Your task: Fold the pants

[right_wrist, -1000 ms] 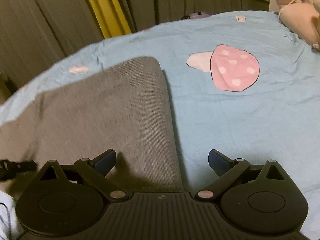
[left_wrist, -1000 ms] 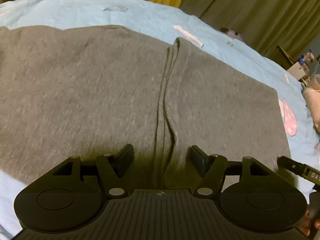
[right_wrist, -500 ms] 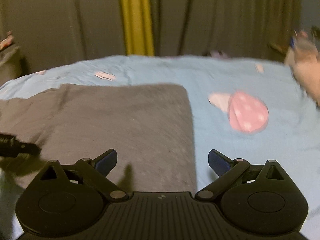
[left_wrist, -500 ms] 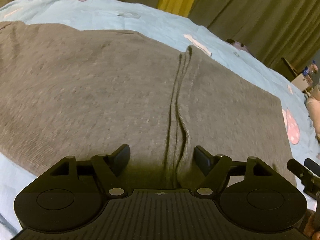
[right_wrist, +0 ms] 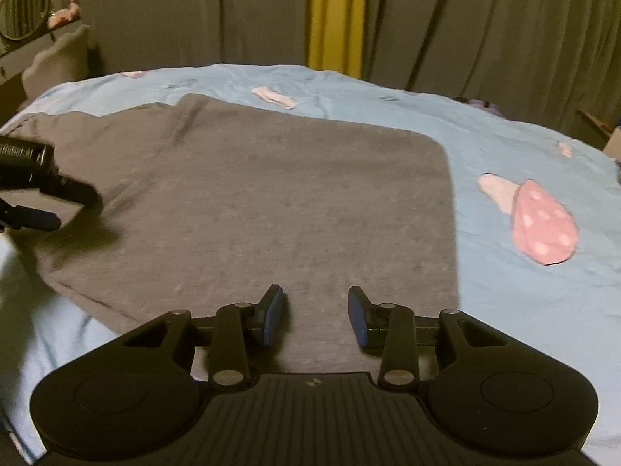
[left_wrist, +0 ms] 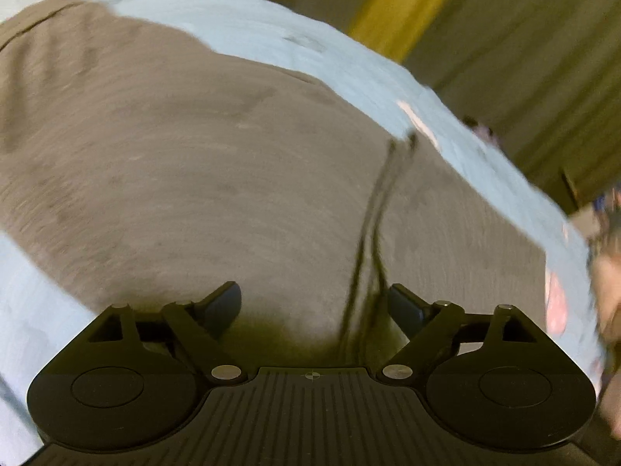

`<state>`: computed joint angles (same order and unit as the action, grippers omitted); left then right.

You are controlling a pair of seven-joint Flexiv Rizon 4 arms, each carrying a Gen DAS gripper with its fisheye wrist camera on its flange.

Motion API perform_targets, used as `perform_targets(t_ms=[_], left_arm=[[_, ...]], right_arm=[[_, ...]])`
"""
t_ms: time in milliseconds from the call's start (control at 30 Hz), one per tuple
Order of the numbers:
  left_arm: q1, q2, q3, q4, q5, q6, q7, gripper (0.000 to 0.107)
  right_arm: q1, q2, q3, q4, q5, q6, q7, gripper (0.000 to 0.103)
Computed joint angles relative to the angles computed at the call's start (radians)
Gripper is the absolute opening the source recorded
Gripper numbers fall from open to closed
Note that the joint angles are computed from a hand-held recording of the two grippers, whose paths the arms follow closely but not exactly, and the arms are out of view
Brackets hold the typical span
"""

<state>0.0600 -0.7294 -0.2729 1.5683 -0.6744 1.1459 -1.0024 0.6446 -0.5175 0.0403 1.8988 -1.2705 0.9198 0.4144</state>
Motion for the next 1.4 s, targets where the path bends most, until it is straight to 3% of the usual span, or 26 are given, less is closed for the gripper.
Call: perform_targets(t_ms=[267,533,600,700,767,800,867,967,1067,1233,1333,1400], left_arm=[[0.056,0.023,-0.039,0.050,-0.137,0.088,-0.110,0.093],[0.099,0.027,-0.075,0.066,-0.241,0.116,-0.129,0.094],[0.103,0.031,-0.078,0.069,-0.260,0.121,-0.123,0.094],[0.112,0.034,-0.096,0.075,-0.308,0.177,-0.089,0.095],[0.120,0.028,-0.112,0.071,-0.345,0.240,-0.072,0.095],[0.133,0.023,-0.133,0.069,-0.371,0.273,-0.053,0.095],[0.166,0.004,-0.185,0.055,-0.431,0.348,-0.017,0.096],[0.261,-0.042,-0.322,0.026,-0.549,0.457,0.053,0.096],[0.357,-0.078,-0.446,0.004,-0.680,0.477,0.173,0.096],[0.396,-0.106,-0.465,-0.022,-0.831,0.396,0.307,0.096],[0.420,-0.100,-0.474,-0.027,-0.955,0.332,0.440,0.097],[0.415,-0.102,-0.457,-0.034,-0.977,0.296,0.474,0.097]], right_arm=[[-0.017,-0.005,-0.012,0.003,-0.086,0.096,0.069,0.038],[-0.009,-0.009,-0.004,-0.009,-0.095,0.104,0.060,0.038],[-0.023,-0.009,-0.014,-0.006,-0.150,0.161,0.104,0.038],[-0.033,-0.010,-0.009,-0.005,-0.156,0.169,0.117,0.044],[-0.033,-0.010,-0.006,-0.004,-0.138,0.154,0.122,0.057],[-0.034,-0.009,-0.006,-0.002,-0.134,0.153,0.128,0.063],[-0.039,-0.011,-0.010,-0.001,-0.144,0.167,0.149,0.066],[-0.036,-0.016,-0.006,-0.007,-0.128,0.154,0.124,0.079],[-0.027,-0.024,-0.005,-0.017,-0.100,0.137,0.084,0.087],[-0.023,-0.031,-0.016,-0.022,-0.091,0.148,0.078,0.094],[-0.022,-0.033,-0.019,-0.023,-0.088,0.150,0.070,0.097],[-0.019,-0.035,-0.020,-0.026,-0.081,0.146,0.064,0.098]])
